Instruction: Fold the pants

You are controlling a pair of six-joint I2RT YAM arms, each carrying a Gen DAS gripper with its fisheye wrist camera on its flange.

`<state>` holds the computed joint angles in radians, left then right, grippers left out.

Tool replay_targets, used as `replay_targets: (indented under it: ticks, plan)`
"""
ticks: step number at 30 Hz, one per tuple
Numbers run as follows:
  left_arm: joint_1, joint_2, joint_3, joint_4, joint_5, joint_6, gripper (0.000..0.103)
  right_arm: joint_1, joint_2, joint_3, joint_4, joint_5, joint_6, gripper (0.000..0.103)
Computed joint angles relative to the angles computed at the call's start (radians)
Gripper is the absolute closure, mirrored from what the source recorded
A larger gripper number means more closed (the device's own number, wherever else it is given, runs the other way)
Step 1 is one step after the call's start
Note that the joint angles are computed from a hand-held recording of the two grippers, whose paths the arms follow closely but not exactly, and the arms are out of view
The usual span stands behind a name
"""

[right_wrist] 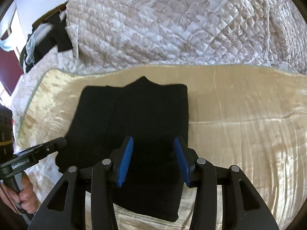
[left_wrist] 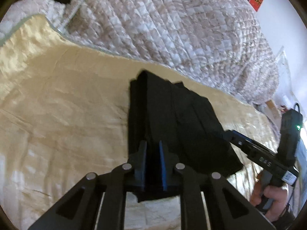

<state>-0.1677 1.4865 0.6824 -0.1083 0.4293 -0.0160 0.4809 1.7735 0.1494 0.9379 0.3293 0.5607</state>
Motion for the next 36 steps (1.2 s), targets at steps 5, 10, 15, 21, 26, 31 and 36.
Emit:
replay_targets:
  ticks: [5, 10, 15, 21, 26, 31, 36]
  plan:
    - [-0.012, 0.004, 0.039, 0.004, -0.026, -0.014, 0.055, -0.072, 0.034, -0.014, 0.063, -0.086, 0.017, 0.058]
    - [-0.036, 0.082, 0.092, 0.004, -0.022, -0.027, 0.048, -0.143, 0.072, -0.031, 0.133, -0.154, 0.028, 0.058]
    - [-0.039, 0.15, 0.125, 0.001, -0.048, -0.038, 0.048, -0.19, 0.131, -0.03, 0.193, -0.211, 0.037, 0.058]
    - [-0.066, 0.133, 0.113, 0.021, -0.087, -0.032, 0.048, -0.193, 0.155, -0.033, 0.235, -0.22, 0.032, 0.046]
    - [-0.085, 0.132, 0.108, 0.033, -0.123, -0.022, 0.048, -0.187, 0.164, -0.018, 0.225, -0.221, 0.02, 0.046]
    - [-0.083, 0.166, 0.124, 0.019, -0.115, -0.022, 0.046, -0.205, 0.2, 0.0, 0.226, -0.233, 0.027, 0.046]
    - [-0.055, 0.236, 0.144, 0.035, -0.046, -0.066, 0.032, -0.262, 0.325, 0.03, 0.307, -0.326, 0.055, 0.046]
